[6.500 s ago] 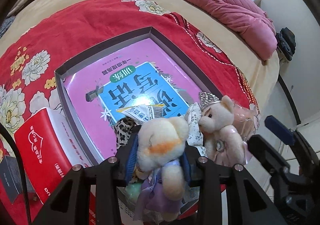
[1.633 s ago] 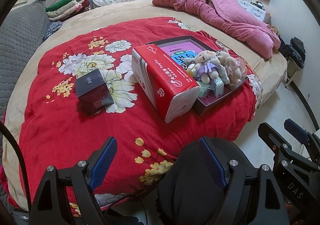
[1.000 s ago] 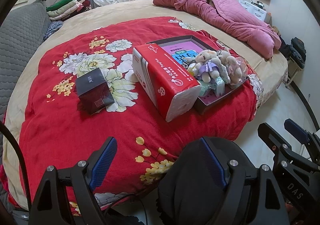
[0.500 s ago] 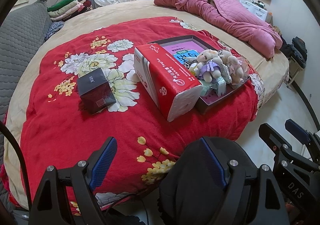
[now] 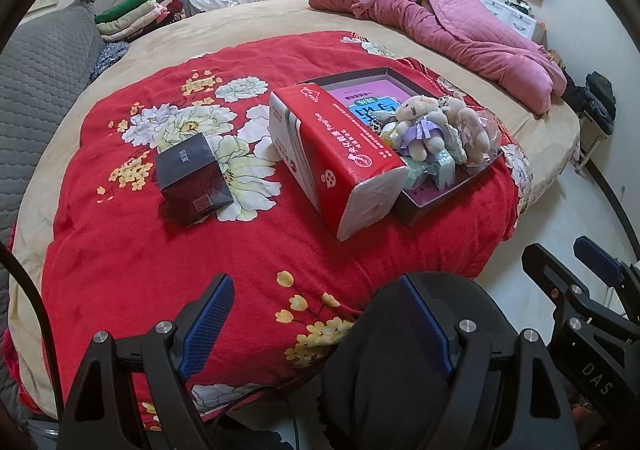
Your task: Organize soft objects
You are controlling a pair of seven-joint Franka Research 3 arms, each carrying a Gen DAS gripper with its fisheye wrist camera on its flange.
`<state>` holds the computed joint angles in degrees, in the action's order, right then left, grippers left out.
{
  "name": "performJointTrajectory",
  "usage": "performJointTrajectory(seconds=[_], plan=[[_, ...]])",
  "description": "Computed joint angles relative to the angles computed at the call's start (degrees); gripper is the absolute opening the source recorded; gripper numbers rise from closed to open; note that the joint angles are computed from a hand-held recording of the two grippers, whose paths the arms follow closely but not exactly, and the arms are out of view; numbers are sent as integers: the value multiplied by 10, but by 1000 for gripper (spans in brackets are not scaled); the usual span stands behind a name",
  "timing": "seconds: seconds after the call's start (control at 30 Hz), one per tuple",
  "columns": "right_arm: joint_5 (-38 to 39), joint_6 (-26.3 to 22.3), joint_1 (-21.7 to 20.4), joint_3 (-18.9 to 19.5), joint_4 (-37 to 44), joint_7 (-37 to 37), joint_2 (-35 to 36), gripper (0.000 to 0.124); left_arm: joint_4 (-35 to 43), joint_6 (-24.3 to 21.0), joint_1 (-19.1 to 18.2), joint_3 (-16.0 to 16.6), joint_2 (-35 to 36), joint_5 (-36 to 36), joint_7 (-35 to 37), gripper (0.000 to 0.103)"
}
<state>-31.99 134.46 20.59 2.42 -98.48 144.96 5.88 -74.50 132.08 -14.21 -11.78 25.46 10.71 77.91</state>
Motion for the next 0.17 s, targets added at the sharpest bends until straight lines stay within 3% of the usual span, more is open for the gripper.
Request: performJointTrajectory(seconds=[0.17], plan=[[3,-2,0,0,1,-2,2,79,3,-6,3,-2,5,-7,6,83]])
